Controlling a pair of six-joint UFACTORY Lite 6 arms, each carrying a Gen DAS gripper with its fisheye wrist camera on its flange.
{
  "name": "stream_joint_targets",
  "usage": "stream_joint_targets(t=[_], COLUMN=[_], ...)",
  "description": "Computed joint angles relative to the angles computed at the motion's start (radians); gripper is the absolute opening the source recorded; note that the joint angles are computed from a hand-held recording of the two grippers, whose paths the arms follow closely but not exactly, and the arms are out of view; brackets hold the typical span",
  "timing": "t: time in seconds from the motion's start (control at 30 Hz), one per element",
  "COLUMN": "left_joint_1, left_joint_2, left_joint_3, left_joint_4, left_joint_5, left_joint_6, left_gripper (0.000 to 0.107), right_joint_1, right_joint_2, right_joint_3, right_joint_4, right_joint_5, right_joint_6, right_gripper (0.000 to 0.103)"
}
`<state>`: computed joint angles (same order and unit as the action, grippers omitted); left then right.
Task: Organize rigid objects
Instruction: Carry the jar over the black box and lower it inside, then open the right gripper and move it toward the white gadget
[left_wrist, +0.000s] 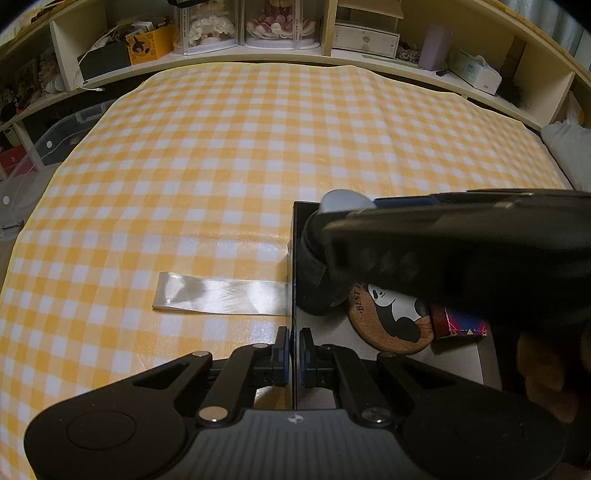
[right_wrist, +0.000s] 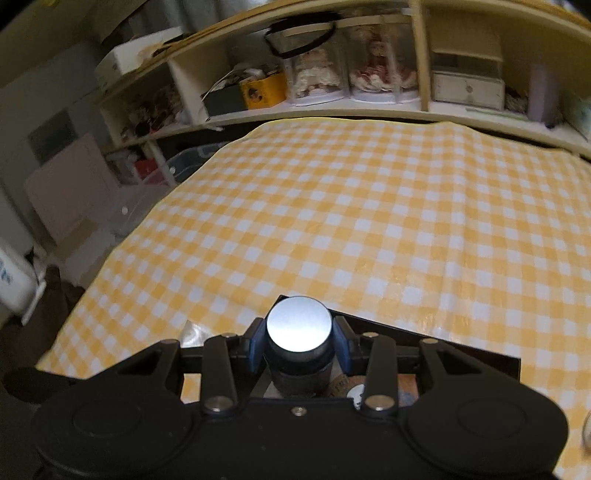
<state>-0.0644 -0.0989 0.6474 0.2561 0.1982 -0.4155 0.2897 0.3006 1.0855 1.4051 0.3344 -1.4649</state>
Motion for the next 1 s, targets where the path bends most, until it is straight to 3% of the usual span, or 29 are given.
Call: stream_joint_targets(t=[0.17,0.3,0.47,0.73,1.0], left_joint_1=[0.002,0.005,0.004,-0.003,-0.003], left_joint_2=[0.009,0.008,0.000,-0.003,-0.003], left_joint_3=[0.004,0.003,-0.003,-0.005,-0.005], left_joint_4=[-0.004,-0.025,-0.045,-0.019,-0.024], left_joint_5=[-0.003,-0.005,-0.004,-0.002,-0.002], left_joint_6=[0.002,0.021,0.033,0.003,0.007], left_gripper=[0.005,0.005,0.005,0.005,0.005], right_joint_1=[0.057,0.059,-0.006,-0.102,-0.199], right_joint_2=[-0.005,0.010,0.050,-0.019,-0.091], right_joint_3=[-0.011,0.013,0.085,0.056,0.021], right_joint_4=[0.004,-0.075,-0.234,-0.256,-0.388], right_joint_5=[-0.064,-0.065,0.095,0.212,0.295], right_joint_6=[-0.046,0.048,0.262,0.268,0.352], right_gripper=[0.040,0.042,0.061,0.064,0.064])
